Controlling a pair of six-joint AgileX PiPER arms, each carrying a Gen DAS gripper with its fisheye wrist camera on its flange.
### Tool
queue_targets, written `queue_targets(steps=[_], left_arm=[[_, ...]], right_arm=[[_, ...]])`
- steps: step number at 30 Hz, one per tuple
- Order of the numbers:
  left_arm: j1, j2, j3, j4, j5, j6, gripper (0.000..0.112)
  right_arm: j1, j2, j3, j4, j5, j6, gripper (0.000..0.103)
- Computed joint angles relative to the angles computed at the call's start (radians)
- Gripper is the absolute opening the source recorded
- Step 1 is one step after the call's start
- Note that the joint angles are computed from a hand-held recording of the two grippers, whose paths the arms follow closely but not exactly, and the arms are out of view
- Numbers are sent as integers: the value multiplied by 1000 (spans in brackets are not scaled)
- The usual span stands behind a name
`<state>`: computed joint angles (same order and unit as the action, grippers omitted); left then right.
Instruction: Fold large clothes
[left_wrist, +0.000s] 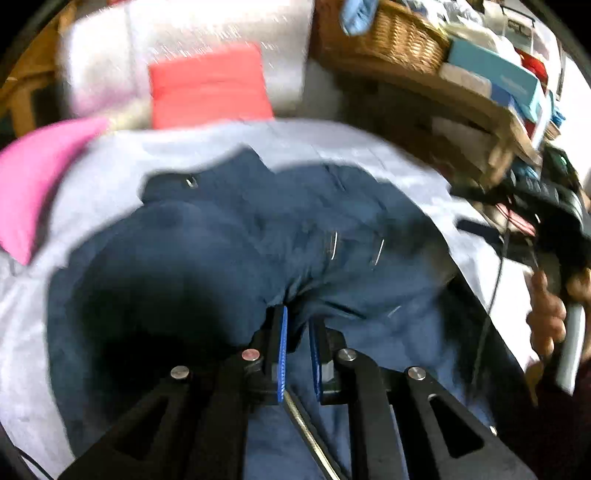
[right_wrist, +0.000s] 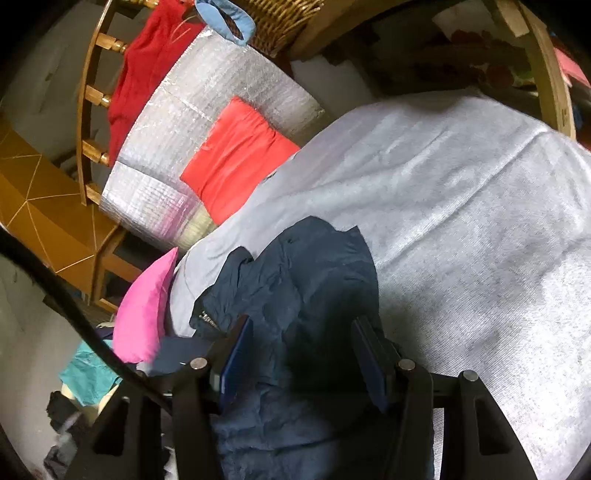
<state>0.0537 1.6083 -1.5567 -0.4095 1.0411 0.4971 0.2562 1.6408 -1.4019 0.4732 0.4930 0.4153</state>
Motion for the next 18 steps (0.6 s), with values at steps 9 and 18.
queue_targets(steps=[9,18], left_arm=[[313,-73,-2,-386,174,213,80],[387,47,-67,31,-24,-252,81]], right_arm=[[-55,90,-13,510,167,-423,62],[12,214,-79,605,242,-458,64]])
